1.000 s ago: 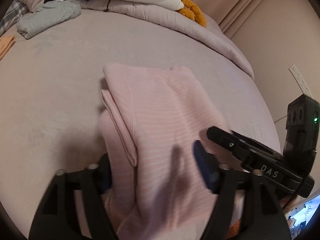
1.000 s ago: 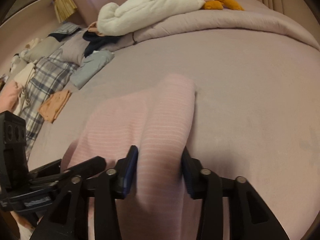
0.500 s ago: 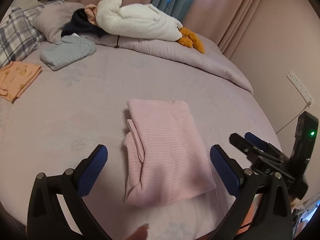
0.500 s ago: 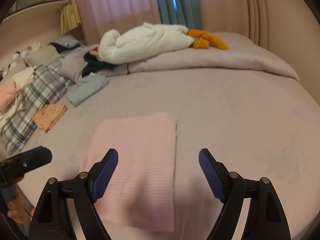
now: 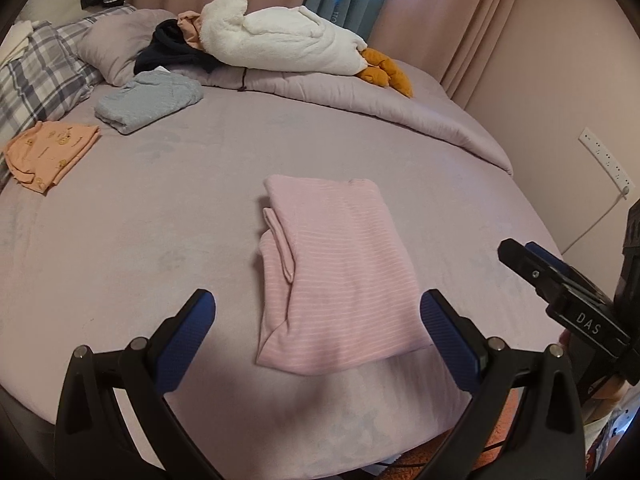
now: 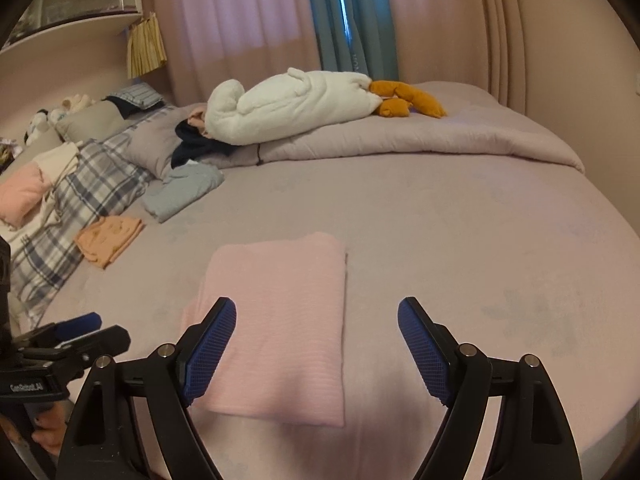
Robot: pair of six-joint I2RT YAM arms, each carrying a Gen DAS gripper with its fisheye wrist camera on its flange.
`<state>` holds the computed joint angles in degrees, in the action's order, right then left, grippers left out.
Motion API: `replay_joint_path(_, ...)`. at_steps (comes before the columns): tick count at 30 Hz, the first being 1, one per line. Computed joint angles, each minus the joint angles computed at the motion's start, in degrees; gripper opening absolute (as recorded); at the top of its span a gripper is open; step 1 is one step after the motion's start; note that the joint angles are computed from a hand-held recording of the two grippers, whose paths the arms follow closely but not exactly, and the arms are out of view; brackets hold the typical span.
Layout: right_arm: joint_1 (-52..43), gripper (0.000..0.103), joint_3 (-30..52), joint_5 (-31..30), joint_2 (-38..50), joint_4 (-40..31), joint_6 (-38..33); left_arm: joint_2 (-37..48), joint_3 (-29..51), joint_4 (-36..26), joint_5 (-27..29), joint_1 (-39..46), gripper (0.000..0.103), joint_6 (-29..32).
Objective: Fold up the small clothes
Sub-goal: 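Open both tools and withdraw them from the folded shirt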
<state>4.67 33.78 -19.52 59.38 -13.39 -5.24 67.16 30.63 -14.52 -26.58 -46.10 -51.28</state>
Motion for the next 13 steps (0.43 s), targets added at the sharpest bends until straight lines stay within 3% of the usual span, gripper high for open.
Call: replay_joint_path(13, 0.1, 0.083, -1.1, 0.7, -1.8, -0.3, 0.1, -1.2, -0.2, -2.5, -4.3, -4.1, 0.102, -3.2)
